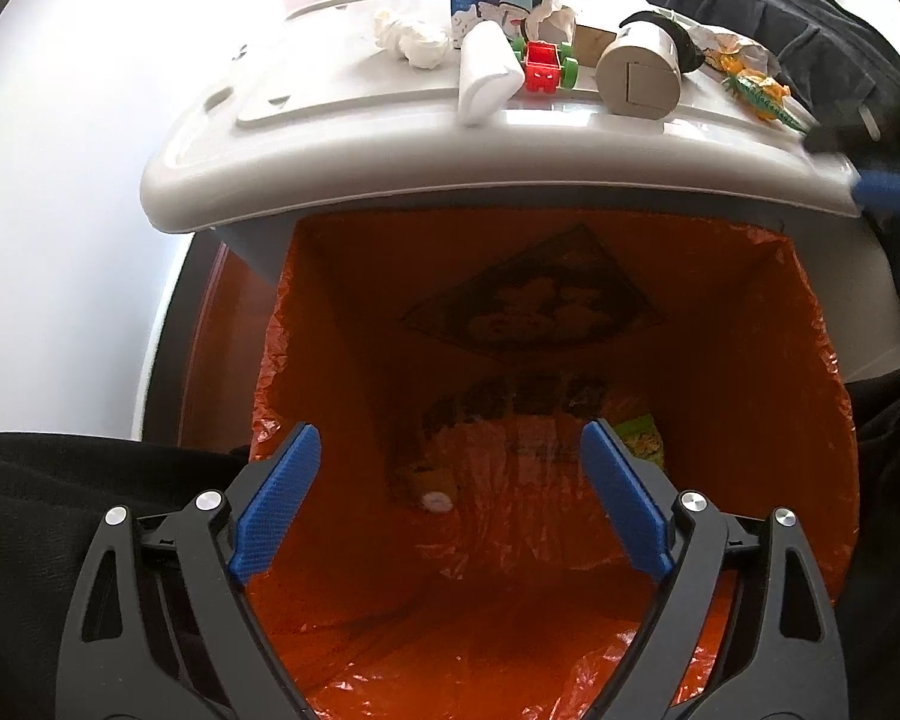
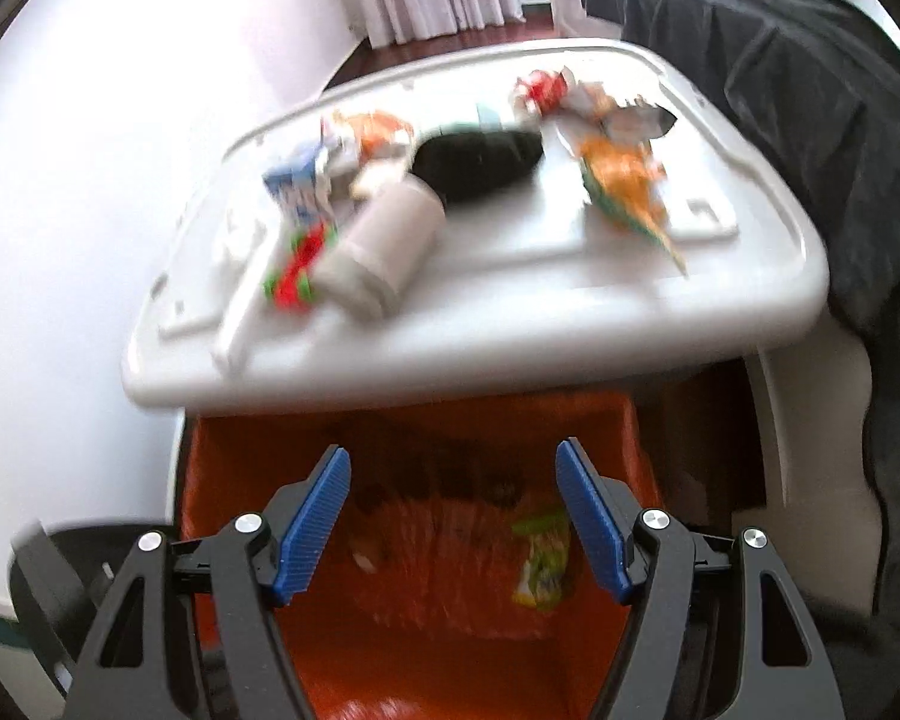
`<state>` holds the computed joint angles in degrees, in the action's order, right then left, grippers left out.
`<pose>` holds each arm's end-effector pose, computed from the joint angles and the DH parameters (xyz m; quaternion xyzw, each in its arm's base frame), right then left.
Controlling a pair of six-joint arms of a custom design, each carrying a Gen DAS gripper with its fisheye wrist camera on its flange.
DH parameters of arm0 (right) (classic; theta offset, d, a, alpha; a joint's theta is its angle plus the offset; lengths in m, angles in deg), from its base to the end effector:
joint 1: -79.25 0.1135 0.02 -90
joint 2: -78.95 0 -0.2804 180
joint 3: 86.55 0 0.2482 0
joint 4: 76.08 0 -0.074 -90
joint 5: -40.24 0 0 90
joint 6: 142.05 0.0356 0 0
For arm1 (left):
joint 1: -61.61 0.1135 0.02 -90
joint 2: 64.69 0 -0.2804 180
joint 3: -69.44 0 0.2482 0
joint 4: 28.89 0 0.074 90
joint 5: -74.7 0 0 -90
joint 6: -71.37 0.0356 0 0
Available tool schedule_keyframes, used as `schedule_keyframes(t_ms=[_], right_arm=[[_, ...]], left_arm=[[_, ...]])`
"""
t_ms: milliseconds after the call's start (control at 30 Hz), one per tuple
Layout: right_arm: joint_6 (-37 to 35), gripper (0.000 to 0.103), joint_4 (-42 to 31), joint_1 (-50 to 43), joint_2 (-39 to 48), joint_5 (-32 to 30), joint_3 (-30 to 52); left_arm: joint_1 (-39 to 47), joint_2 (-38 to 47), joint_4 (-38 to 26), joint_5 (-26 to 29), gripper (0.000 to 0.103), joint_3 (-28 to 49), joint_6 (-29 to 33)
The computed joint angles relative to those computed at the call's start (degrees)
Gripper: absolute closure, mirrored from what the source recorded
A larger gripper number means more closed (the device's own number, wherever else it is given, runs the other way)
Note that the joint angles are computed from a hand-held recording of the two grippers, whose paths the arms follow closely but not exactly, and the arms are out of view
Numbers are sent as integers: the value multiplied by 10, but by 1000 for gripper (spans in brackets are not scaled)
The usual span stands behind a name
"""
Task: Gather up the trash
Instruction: 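Lower both tools into the orange bin and open both grippers, then grasp the white cup with the right gripper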
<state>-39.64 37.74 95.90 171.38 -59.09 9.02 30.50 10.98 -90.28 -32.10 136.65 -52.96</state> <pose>0.3137 0.0999 0.3100 -0.0548 0.9679 0.1348 0.2051 0.2051 -0.1117 0.2472 -0.0529 0.9729 0.0275 0.2233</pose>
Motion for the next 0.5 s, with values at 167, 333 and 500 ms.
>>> schedule_keyframes(t_ms=[167, 333, 500], right_arm=[[65, 33, -31, 6, 119, -18, 163], [121, 33, -116, 16, 264, -10, 350], [157, 33, -179, 40, 352, 27, 461]], left_arm=[[19, 12, -7, 15, 16, 11, -4], [31, 14, -16, 23, 16, 14, -3], [43, -5, -8, 28, 16, 5, -1]])
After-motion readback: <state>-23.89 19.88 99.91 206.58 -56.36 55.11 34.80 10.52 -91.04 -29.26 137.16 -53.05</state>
